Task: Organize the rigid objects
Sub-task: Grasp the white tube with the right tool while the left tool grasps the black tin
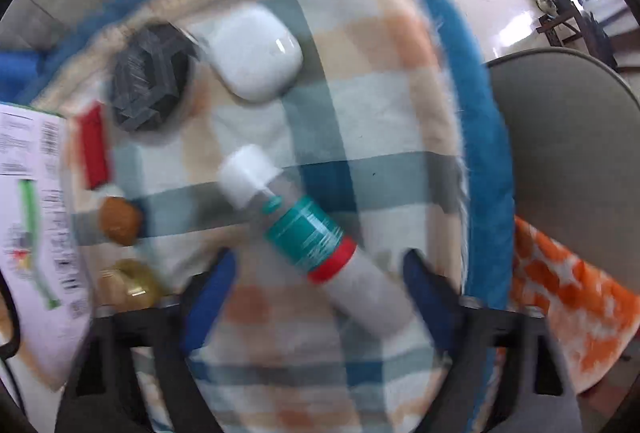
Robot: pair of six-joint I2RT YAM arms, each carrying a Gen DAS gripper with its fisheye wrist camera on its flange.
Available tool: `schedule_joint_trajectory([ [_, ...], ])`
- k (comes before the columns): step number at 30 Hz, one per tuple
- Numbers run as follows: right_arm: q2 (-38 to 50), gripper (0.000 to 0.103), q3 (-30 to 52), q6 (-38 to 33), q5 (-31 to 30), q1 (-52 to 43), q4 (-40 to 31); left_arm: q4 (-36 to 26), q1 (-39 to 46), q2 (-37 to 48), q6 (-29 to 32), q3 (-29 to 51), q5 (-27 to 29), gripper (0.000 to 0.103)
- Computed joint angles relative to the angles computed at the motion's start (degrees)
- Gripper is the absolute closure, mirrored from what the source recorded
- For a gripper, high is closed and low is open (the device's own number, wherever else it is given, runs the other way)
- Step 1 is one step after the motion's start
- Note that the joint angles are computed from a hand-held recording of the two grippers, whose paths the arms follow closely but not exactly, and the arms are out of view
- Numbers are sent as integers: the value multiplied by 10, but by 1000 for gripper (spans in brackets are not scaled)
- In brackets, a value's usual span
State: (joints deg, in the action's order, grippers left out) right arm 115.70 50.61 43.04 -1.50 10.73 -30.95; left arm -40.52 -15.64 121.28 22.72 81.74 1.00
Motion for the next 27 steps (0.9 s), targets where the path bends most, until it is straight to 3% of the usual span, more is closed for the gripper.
schedule_joint_trajectory([
  [3,20,48,-9,-13,-26,-28,25,-25,-2,41,-17,43,10,3],
  [5,-1,58,-29,-8,-37,-48,32,-53,-5,77,-35,87,26,3],
  [12,-70,60,-111,19,-76,-171,102,-142,-39,220,-68,261,32,3],
  [17,-54,60,-93,2,-105,-210,104,-179,-75,306,-66,357,-7,3],
  [20,-29,61,-69,-13,-108,-223,96,-193,-82,338,-64,392,2,2],
  [22,-23,61,-60,-15,-107,-222,90,-180,-87,337,-60,385,-2,11],
  [24,-11,61,-44,-12,-108,-216,84,-176,-89,339,-47,380,2,29],
  [27,7,61,-30,-16,-110,-217,82,-151,-88,324,-44,346,6,29],
])
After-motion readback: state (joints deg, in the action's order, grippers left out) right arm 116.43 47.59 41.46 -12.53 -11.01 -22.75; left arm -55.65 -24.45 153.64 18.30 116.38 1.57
